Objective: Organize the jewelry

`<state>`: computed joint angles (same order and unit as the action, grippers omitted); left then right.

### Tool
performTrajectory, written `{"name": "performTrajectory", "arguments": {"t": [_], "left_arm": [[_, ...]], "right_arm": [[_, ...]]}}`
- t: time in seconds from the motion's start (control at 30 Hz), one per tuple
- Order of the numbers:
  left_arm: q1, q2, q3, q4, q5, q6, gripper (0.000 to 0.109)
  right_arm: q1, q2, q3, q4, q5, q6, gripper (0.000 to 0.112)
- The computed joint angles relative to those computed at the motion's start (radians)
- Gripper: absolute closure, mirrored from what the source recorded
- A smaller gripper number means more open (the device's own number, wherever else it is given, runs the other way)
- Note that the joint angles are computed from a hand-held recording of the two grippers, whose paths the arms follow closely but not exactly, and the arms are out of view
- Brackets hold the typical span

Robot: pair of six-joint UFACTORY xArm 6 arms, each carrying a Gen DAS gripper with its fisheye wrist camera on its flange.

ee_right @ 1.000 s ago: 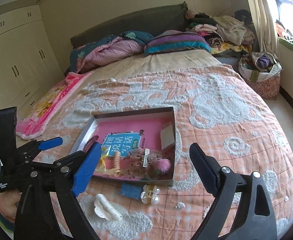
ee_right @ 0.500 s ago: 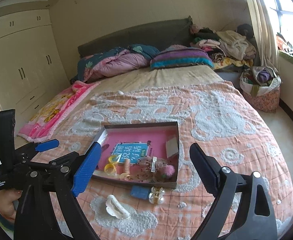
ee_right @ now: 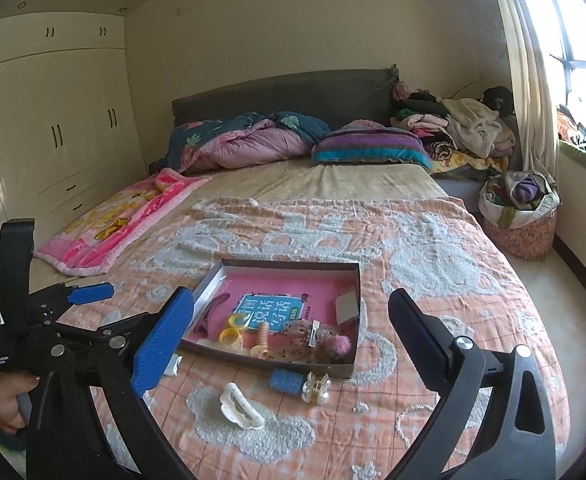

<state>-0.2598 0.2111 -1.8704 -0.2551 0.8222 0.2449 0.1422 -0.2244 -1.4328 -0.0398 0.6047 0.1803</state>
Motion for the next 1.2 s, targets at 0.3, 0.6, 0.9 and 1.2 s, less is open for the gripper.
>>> {"name": "performTrajectory", "arguments": {"t": [0.3,0.6,0.9,1.2], "left_arm": [[-0.002,-0.096,0.139,-0.005,-0.032,0.017,0.015],[-0.001,-0.155,0.236,0.014,-0.051,0.025,0.015],[0.006,-0.199,0.312,0.021,-0.043,0.033,0.015],[-0.013,-0.241,0.396,0.047,-0.041,0.032,0.015]], "right_arm": [[0.026,-0.051,0.060,-0.016,0.004,0.002,0.015],[0.039,-0.096,0.123,-0.023,0.007,0.000,0.015],[0.045,-0.141,0.182,-0.025,0.027,-0.020,0.015],[0.041,-0.190,0.262,-0.020,0.052,-0.032,0.015]]}}
